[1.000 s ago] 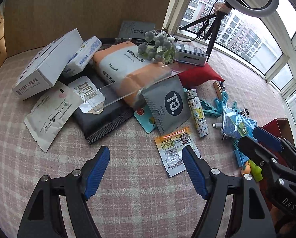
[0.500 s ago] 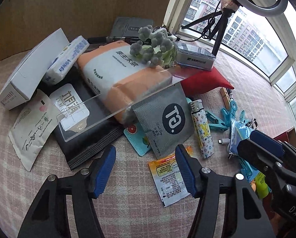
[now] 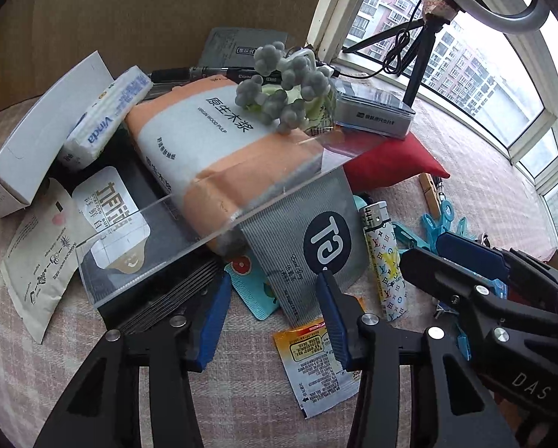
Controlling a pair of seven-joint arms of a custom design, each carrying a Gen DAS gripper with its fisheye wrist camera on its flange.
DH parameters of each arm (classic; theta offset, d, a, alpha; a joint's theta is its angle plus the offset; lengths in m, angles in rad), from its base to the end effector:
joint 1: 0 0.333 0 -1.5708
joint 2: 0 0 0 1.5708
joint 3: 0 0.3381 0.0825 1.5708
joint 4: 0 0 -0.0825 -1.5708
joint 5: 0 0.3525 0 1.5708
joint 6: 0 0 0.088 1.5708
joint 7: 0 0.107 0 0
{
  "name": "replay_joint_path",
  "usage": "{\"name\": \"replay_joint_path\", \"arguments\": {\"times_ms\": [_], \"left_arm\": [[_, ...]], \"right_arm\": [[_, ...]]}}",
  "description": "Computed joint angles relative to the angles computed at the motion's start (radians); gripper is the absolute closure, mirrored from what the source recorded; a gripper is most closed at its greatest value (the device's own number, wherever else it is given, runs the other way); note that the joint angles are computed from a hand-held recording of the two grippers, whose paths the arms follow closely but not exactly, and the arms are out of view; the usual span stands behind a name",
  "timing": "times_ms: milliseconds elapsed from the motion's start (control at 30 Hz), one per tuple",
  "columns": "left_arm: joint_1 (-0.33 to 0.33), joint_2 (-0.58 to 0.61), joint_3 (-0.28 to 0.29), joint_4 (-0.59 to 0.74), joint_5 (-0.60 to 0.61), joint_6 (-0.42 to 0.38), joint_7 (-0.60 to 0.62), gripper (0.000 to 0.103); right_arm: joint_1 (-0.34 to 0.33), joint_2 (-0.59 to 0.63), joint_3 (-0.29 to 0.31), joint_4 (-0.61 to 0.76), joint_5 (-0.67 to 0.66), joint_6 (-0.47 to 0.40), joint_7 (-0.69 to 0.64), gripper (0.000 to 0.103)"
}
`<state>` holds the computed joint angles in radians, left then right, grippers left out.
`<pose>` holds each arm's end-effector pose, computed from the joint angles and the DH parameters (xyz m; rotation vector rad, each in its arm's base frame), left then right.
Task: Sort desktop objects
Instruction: 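Reach the right gripper toward the patterned lighter beside the grey pouch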
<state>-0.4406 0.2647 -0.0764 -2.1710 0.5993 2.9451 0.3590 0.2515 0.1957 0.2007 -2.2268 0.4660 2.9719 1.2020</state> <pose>0.4870 -0.3168 0.3663 -2.1504 1.8620 -0.7455 0.5245 0.2157 0.3885 -2.1263 1.4591 -0.2448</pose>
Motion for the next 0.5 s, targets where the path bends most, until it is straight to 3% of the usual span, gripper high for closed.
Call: {"name": "replay_joint_path", "arguments": {"times_ms": [200,333,367,433,500], "left_arm": [[-0.009,-0.015,0.026,-0.031,0.025,0.046,-0.042,0.065],[-0.002,-0.014,0.019,-0.042,0.029,0.080,-0.032,0.085],[-0.013,-0.010,0.026,-0.034,0.033,0.071,-0.035,0.085],[-0.044,-0.008,0.056,-0.020,0.074,0.053,-0.069,0.088],[-0.060,-0.015,0.074,-0.023,0.122,0.054,-0.115,0.090]], "right_arm": [[0.005,0.045,-0.013,0.053,-0.046,-0.058,0.027,0.058],[0.008,0.058,-0.013,0.053,-0.064,-0.053,0.034,0.060],[-0.001,0.057,-0.003,0.052,-0.052,-0.056,0.028,0.062],[-0.046,0.056,0.045,0.060,0.035,-0.084,-0.035,0.082],[-0.071,0.054,0.072,0.064,0.124,-0.103,-0.100,0.084]]}}
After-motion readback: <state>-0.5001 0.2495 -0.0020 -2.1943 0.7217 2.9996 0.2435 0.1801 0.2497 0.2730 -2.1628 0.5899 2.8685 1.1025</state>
